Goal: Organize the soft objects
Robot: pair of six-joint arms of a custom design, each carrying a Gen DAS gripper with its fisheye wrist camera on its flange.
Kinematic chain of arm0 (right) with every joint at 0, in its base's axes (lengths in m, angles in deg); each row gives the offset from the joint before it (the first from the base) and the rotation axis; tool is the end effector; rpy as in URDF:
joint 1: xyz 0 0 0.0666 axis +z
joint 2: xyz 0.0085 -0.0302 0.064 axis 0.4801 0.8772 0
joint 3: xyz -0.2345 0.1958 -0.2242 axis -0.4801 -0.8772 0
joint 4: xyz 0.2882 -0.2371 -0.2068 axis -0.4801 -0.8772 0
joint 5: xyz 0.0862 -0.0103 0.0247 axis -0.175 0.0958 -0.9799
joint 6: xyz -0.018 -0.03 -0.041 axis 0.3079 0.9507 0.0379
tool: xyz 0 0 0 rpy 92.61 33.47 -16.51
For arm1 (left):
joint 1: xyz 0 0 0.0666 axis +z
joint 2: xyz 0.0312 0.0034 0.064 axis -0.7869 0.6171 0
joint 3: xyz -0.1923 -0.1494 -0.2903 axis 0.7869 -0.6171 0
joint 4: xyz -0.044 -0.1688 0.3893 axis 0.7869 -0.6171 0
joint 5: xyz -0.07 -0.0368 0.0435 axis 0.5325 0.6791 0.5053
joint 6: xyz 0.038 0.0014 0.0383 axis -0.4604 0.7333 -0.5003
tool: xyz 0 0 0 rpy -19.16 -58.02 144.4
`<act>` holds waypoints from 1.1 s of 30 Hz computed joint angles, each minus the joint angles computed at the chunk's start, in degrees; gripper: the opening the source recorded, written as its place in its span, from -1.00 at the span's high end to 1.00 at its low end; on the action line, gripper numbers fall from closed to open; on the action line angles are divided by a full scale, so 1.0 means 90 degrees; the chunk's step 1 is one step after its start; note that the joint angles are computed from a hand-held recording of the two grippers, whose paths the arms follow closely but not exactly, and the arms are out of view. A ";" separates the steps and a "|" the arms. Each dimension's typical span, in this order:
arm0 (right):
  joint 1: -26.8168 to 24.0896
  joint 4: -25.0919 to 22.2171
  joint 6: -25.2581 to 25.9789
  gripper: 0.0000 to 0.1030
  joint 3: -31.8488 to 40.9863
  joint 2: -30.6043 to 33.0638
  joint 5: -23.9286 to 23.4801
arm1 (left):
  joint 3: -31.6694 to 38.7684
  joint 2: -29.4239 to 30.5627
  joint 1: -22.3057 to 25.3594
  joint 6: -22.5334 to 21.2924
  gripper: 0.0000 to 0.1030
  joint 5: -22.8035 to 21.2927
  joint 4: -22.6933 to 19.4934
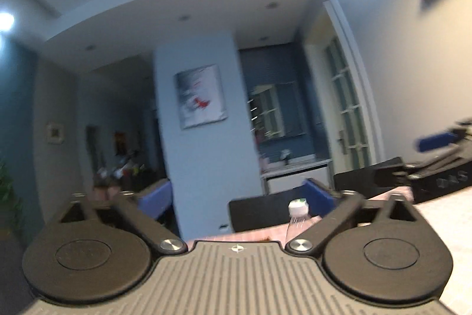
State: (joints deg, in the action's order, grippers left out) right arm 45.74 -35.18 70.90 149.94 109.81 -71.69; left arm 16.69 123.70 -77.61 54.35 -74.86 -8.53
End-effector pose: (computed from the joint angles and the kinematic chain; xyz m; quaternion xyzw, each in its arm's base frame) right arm 0.4172 0.1227 0.5541 -0.0882 0.7408 0.0332 0.6651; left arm 0.3994 -0.1792 0.5361 0.0899 0.6727 0.0289 0.7338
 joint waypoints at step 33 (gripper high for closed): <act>-0.0116 -0.0457 -0.1406 -0.95 -0.1291 -0.0146 0.0343 | -0.0586 0.0261 -0.0217 0.2123 -1.00 -0.0916 -0.1696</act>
State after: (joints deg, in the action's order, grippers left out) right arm 44.69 -39.29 58.25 138.32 108.50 -68.60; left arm 11.42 126.05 -79.57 73.45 -83.11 -23.79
